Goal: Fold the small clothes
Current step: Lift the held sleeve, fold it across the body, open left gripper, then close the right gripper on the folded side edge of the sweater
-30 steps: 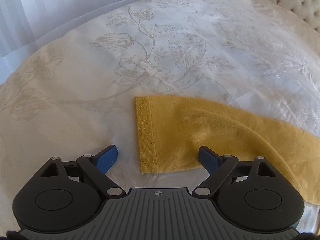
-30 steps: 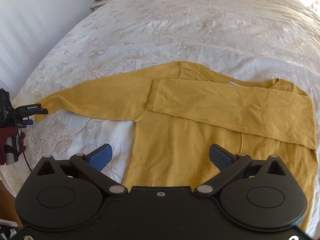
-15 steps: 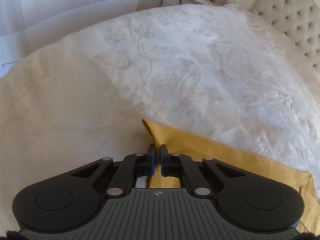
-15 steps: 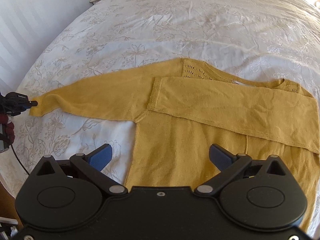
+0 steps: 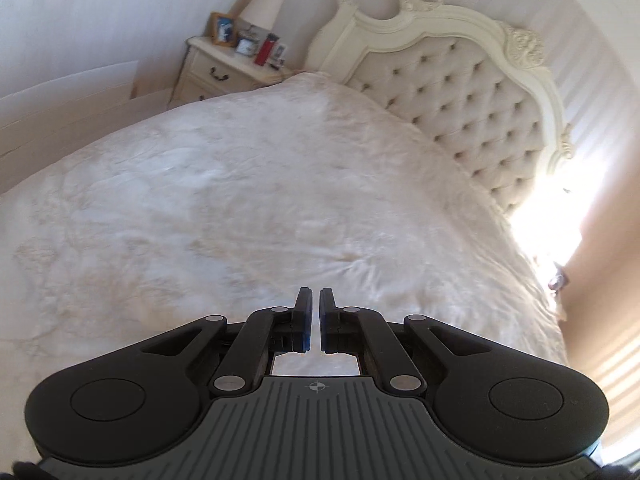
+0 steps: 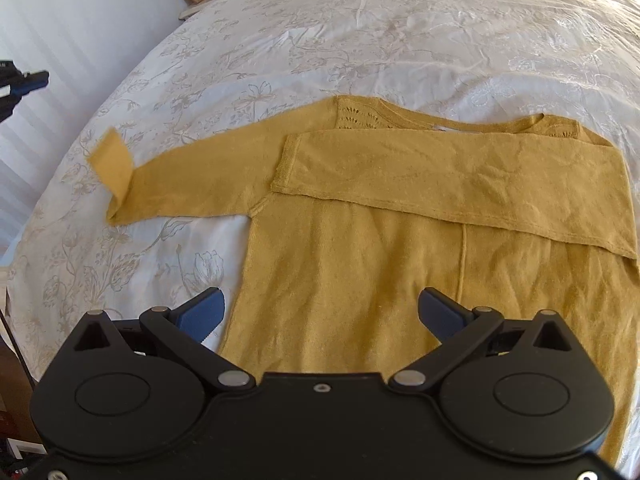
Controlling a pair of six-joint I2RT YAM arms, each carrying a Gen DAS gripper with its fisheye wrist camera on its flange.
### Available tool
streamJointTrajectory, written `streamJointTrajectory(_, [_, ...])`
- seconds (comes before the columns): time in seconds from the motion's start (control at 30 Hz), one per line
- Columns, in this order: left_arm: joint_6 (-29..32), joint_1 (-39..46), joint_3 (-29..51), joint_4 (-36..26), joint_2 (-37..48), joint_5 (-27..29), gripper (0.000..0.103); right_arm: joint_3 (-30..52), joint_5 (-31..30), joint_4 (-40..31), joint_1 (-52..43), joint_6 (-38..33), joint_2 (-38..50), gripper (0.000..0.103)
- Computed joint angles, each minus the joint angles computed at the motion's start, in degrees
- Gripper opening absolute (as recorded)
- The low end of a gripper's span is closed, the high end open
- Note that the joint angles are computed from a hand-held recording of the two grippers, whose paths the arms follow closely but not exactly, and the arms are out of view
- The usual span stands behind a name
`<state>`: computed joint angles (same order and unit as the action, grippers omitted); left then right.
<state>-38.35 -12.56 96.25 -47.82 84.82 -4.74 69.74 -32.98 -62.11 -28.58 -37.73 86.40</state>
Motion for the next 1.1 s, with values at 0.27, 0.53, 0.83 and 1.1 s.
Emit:
streamJointTrajectory(0.27, [-0.47,-18.38,9.99,-2.21,13.34,-14.71,0.018,8.41,-3.3,-7.06,-9.86,-9.88,7.66,0.102])
streamJointTrajectory(0.53, [-13.2,-27.78,-5.28,-7.79,12.36,-23.82,0.034,11.29,-4.69,-8.79,-8.04,-11.94,9.0,0.102])
streamJointTrajectory(0.83, [-15.94,-22.63,-26.77,-4.77,1.17,-20.3,0.034,11.9,-10.2,-5.05,7.26,-0.16,9.02,0.102])
streamJointTrajectory(1.1, [-7.07,-7.52,-37.76,0.65,-6.18,-16.0,0.036,13.22,-7.87,7.62,26.93,15.34,12.28,0.102])
